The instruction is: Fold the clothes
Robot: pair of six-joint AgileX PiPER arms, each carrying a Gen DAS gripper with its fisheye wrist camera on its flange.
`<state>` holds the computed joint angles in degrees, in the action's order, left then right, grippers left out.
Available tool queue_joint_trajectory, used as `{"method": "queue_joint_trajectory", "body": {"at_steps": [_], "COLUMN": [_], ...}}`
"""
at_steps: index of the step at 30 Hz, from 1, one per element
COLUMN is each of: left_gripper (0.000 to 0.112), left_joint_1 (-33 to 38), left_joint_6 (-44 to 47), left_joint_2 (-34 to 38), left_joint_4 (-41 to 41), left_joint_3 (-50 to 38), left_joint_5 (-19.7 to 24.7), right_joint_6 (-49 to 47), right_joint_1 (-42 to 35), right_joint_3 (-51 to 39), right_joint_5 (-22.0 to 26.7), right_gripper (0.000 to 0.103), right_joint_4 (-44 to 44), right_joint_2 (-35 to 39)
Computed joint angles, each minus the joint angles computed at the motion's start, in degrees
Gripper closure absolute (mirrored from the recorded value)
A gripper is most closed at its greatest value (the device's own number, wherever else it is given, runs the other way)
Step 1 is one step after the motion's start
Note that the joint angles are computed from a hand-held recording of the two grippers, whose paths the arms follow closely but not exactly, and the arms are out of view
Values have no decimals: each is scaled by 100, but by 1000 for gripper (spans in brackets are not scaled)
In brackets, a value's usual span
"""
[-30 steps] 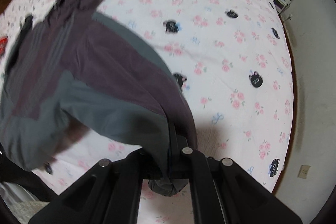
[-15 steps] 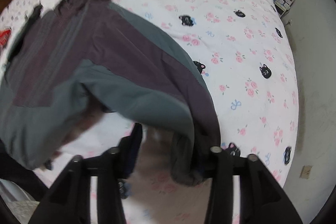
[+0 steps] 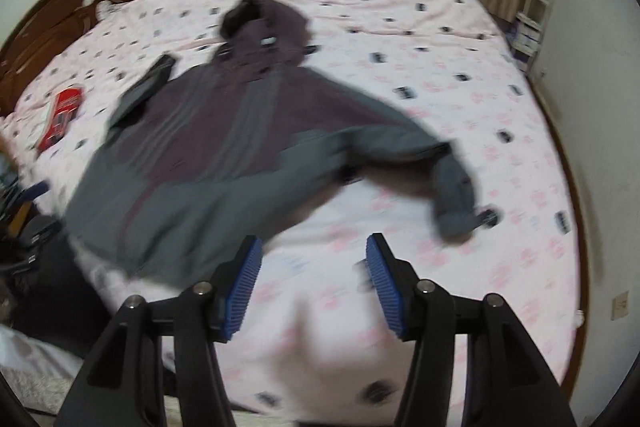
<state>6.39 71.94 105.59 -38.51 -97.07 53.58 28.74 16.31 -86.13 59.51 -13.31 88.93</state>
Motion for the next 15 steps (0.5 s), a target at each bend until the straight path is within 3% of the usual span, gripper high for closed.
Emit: {"method": "queue_joint_trajectory", "body": {"at_steps": [9, 15], "left_gripper": [36, 36], "left_joint_1": [-829, -1546], "left_joint_6": [2711, 4284], "left_joint_2": [-997, -1259], "left_joint_4": [-969, -1789], "left_joint_3": [1980, 2893], "left_joint_5": [-1129, -2486], "right_joint_6": [1789, 2311], "right_joint_1": [1138, 1318], "right_joint_3": [1150, 1622], "right_joint_5": [-623, -767], "right_gripper": [45, 45], "right_joint_4": [-781, -878], "right_joint_2": [-213, -437]}}
